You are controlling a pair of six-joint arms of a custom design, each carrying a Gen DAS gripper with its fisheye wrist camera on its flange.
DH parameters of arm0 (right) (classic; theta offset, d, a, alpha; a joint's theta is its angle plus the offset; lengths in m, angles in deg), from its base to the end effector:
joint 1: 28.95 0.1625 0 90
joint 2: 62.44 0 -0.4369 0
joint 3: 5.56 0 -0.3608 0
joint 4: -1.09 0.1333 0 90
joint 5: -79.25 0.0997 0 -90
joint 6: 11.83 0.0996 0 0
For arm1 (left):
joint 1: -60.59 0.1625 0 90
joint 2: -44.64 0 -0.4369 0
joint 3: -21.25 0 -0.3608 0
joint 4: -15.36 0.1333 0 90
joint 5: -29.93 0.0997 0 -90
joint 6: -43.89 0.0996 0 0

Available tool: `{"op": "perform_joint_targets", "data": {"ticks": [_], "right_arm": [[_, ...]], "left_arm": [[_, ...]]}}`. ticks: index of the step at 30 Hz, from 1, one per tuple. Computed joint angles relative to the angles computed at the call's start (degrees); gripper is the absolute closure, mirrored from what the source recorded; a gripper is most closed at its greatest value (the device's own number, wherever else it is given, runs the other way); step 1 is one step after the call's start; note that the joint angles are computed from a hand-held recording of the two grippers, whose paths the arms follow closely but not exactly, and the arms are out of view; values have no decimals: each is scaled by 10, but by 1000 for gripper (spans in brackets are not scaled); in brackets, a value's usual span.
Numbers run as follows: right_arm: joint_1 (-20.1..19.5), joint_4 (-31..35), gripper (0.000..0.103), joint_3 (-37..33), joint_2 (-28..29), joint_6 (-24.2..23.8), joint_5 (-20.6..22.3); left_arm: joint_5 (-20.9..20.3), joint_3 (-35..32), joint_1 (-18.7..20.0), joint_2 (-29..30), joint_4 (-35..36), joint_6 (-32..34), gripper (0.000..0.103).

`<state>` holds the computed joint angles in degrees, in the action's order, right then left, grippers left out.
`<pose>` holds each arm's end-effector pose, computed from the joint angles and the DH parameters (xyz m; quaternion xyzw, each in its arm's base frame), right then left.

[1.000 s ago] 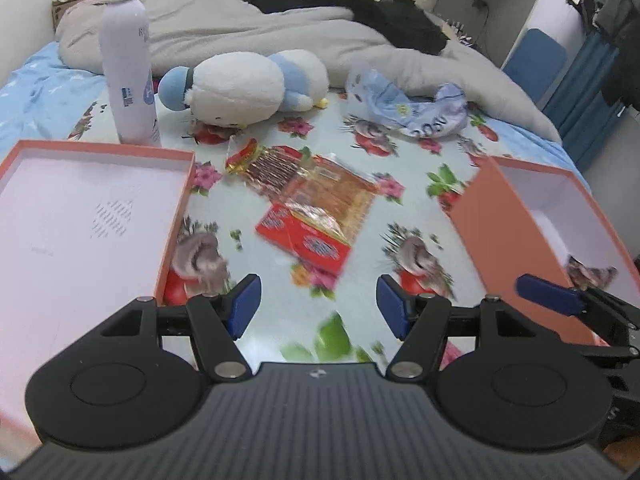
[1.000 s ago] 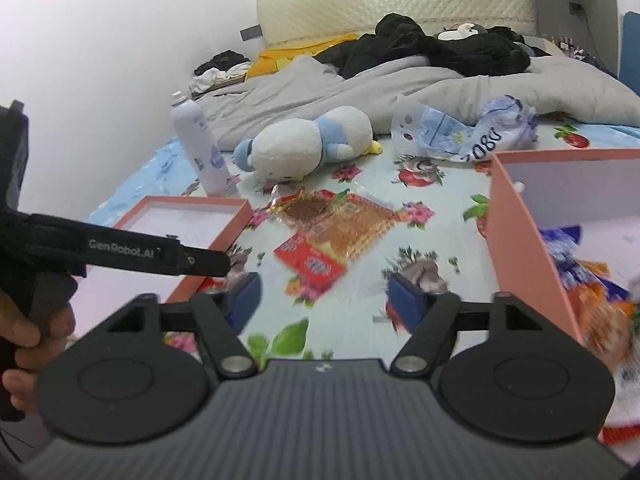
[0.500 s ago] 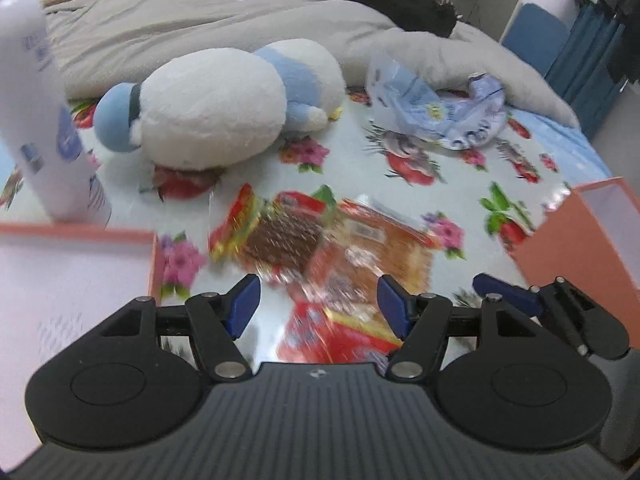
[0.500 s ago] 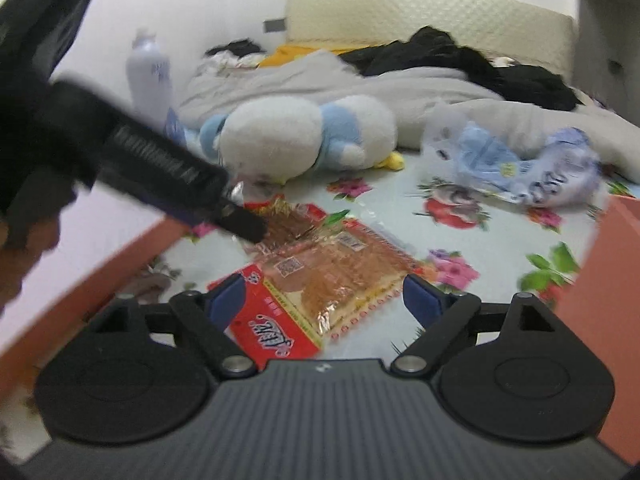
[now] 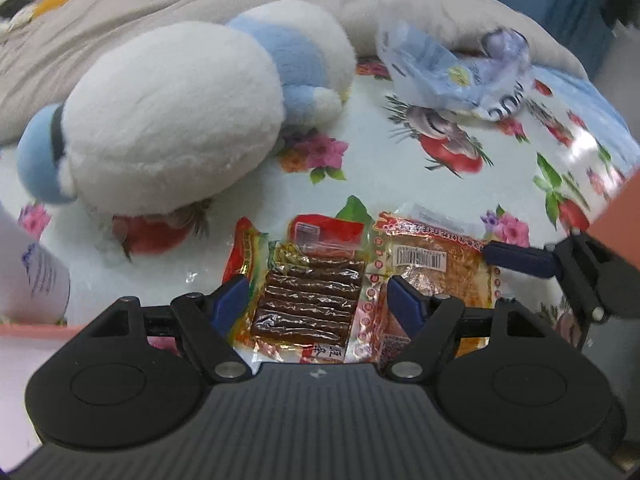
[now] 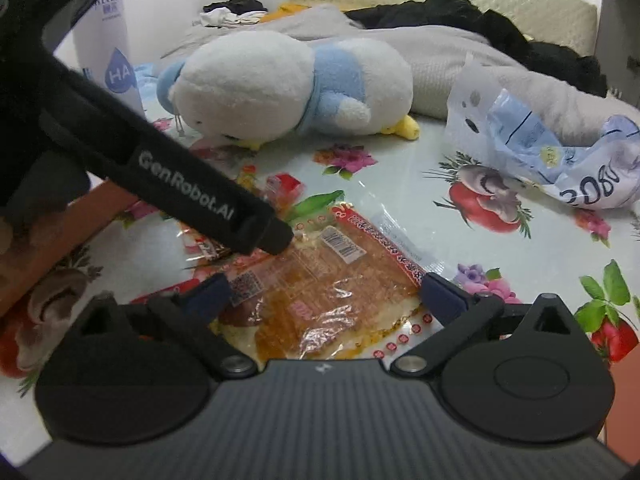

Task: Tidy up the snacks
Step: 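Grasp the brown sausage-stick pack with left gripper while right grasps the bread-snack packet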

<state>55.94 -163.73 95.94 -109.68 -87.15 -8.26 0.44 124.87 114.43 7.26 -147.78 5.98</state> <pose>0.0805 -0.6454 0.1323 0.5689 -0.8025 0.1500 0.0989 -0.1749 -0.6121 0.0608 -0.0435 0.8617 -0.3444 0.3702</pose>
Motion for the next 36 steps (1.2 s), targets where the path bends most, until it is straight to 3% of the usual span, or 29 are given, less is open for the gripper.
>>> {"op": "perform_joint_targets", "data": {"ticks": [4,7,10,14,16,18,25,32,36], "right_arm": [[3,25,0,-10,1,-4,-10],[4,26,0,-10,1,-2,-14],[5,31,4,-14,2,0,-16],[3,43,31,-13,-8,-9,-9],[4,55,58,-15,-13,-6,-13],[7,51,73,-9,-19,-6,-22],[-1,54,77,16,-57,14,-39],[-20,77,79,35,-114,46,-72],[-30,88,79,58,-159,52,-70]], "left_arm": [[5,-7,-1,2,34,-8,26],[17,-15,-3,1,78,-36,40],[5,-20,-3,-4,95,-27,44],[1,-25,-8,-6,122,-42,45],[1,-20,-12,-6,115,-48,45],[1,-14,-17,-7,110,-67,45],[-6,12,-50,-10,103,-144,45],[9,28,-103,-19,182,-286,45],[7,30,-137,-21,229,-367,45]]}}
